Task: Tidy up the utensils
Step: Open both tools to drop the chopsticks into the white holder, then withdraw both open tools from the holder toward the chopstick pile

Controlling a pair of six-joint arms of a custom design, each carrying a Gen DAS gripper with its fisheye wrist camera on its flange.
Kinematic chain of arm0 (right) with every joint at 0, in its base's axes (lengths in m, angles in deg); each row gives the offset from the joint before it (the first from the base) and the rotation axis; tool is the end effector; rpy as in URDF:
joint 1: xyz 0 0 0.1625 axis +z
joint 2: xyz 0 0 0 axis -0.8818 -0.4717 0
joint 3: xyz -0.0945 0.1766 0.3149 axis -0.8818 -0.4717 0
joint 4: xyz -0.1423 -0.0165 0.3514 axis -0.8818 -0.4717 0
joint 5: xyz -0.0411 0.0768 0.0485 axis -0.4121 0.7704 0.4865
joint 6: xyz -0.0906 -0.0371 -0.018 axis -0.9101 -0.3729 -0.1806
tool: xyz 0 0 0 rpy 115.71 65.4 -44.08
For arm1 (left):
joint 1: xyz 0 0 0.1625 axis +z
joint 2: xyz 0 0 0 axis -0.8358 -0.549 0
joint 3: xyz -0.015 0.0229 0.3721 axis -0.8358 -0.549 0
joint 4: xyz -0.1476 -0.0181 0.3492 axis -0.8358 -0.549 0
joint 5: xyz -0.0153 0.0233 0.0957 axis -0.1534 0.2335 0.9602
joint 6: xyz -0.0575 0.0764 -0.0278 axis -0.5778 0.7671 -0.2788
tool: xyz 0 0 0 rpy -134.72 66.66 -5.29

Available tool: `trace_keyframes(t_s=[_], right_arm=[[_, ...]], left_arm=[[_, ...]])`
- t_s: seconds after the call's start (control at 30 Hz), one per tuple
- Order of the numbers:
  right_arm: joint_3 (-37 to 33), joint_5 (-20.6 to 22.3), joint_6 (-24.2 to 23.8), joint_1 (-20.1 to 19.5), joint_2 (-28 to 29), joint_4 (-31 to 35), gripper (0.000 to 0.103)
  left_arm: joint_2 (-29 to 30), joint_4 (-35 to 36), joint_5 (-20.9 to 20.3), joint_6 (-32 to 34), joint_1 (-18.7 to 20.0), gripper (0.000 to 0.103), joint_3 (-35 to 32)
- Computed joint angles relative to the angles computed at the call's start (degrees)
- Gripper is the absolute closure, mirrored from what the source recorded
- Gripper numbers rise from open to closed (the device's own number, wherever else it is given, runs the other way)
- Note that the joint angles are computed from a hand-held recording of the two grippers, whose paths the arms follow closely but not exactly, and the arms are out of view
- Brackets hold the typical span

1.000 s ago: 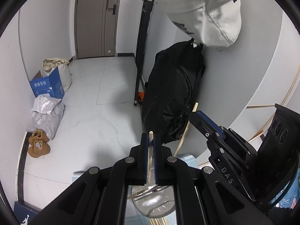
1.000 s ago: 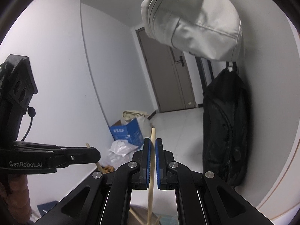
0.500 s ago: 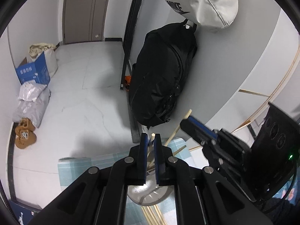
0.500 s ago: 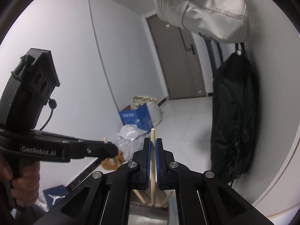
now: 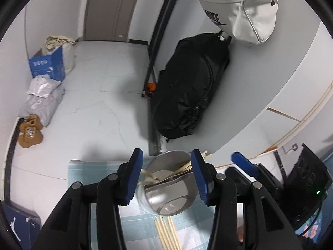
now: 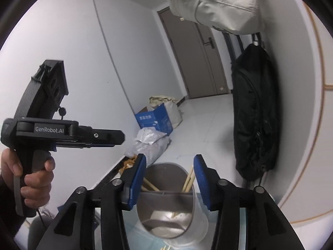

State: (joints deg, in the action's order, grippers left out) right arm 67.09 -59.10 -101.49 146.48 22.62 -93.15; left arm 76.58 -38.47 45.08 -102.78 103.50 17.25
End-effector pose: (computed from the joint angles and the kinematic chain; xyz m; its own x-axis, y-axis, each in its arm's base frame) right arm 0.0907 -0.8044 0.2996 -0.6830 -0.6932 0.2304 -0.6762 0.4808 -0.5581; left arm -0.4150 -0.7457 0.1021 -0.8861 -0.1146 -0.4491 0.2272 0.7372 -0.6364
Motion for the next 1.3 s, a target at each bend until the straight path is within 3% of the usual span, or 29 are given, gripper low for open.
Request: trace_keyframes(t_s=[0.27, 0.5, 0.63, 0.83, 1.0, 1.3], right_arm=[[9.6, 0.9, -0.1, -0.6, -6.6, -3.9, 0.048], [17.9, 2.9, 0.6, -1.4, -12.2, -7.8, 0.038], [21.9, 3.8, 0.2, -1.9, -15.0, -9.3, 0.027], [27.2, 4.5, 0.0, -2.8, -18.5, -11.8, 0.021], [30.3, 4.5, -0.3, -3.5, -20.2, -13.1, 0.019], [36.0, 2.1, -1.7, -5.0, -22.6, -15.1, 0.013]], left_arm=[[-4.6, -4.8, 8.8, -4.3, -3.0, 0.047, 12.0], [-7.6, -7.2, 13.0, -8.3, -5.0, 0.045, 19.4], [-8.5, -8.4, 13.6, -8.1, -5.9, 0.044, 22.1], [-9.7, -7.6, 14.1, -11.3, -6.8, 0.044, 25.9], [-10.7, -9.4, 14.2, -11.7, -7.6, 0.034, 29.8], [-10.6, -13.2, 14.7, -12.4, -7.6, 0.033, 34.5]])
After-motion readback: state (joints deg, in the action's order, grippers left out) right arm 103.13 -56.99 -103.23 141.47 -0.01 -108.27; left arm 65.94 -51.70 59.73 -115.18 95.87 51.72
